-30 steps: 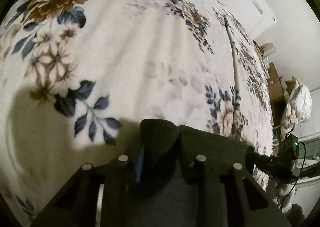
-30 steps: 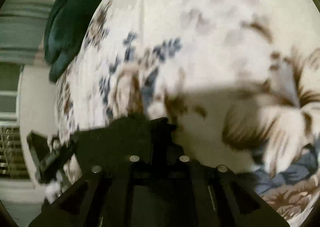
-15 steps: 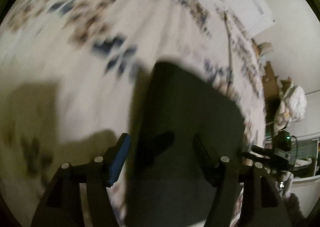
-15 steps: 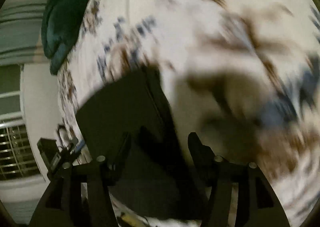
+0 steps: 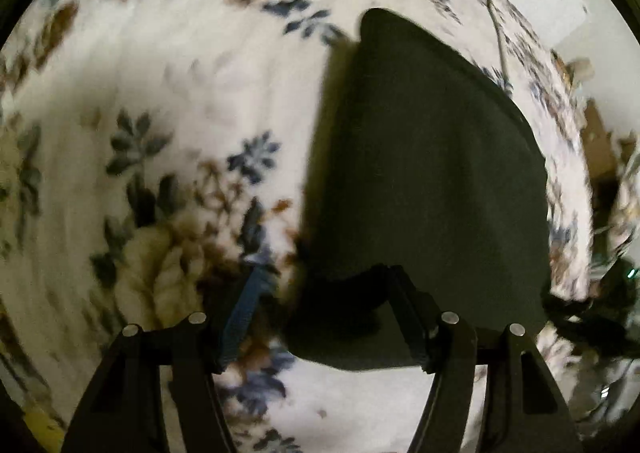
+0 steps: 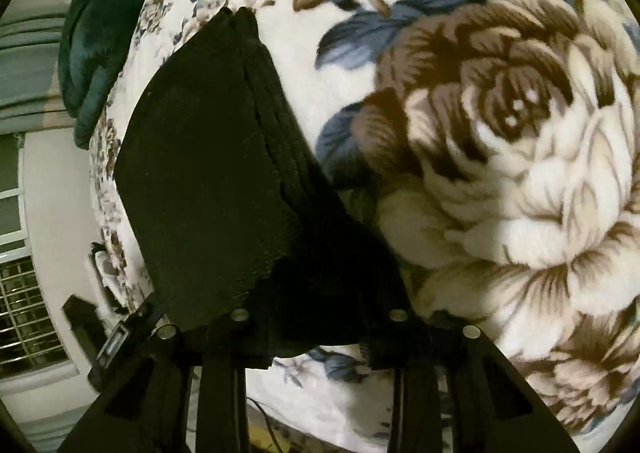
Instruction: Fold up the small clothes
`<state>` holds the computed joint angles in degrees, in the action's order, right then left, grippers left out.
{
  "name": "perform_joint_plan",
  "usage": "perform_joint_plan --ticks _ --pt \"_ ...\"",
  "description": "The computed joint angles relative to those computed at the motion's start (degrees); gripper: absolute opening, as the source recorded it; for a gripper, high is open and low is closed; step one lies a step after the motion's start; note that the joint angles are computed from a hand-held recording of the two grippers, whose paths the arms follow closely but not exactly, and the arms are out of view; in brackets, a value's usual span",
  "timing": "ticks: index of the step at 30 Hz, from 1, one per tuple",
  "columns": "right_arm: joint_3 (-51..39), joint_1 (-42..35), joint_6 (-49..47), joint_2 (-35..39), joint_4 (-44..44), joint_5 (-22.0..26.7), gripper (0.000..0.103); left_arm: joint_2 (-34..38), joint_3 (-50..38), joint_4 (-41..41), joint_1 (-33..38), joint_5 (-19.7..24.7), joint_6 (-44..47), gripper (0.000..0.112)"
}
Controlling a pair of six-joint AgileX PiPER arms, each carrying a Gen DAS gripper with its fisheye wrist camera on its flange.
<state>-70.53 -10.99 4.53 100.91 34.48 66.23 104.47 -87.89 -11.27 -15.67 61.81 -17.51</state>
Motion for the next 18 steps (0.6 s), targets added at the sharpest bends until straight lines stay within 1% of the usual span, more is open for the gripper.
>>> perform_joint_plan --ticks 2,4,9,12,14,18 --pt "0.0 0.3 0.7 -0.6 -1.1 -0.1 0.032 0.3 -2.5 5.6 -4.2 1.7 -3.6 0.063" --pt "-0.1 1.0 1.5 -0.7 -2.0 -0.2 0.032 1.4 -4.4 8.8 -7.4 2.8 -5.5 0.063" --pt "-2.0 2.7 3.5 0.5 -3.7 -0.3 0.032 4.6 -9.1 11.0 -10.7 4.4 -6.8 0.063" --pt "-3.1 3.6 4.1 1.3 -4.4 -0.4 0.032 8.2 -13.5 13.2 -12.5 6.1 -6.7 0.063" --pt "-2.9 3.6 4.0 1.4 -4.5 -0.8 0.032 10.6 -15.6 15.2 -13.6 6.4 -7.6 0.063" --pt "-2.5 3.7 4.1 1.2 -4.3 -1.4 0.032 13.5 -19.4 17.6 -14.5 7.8 -9.2 0.070"
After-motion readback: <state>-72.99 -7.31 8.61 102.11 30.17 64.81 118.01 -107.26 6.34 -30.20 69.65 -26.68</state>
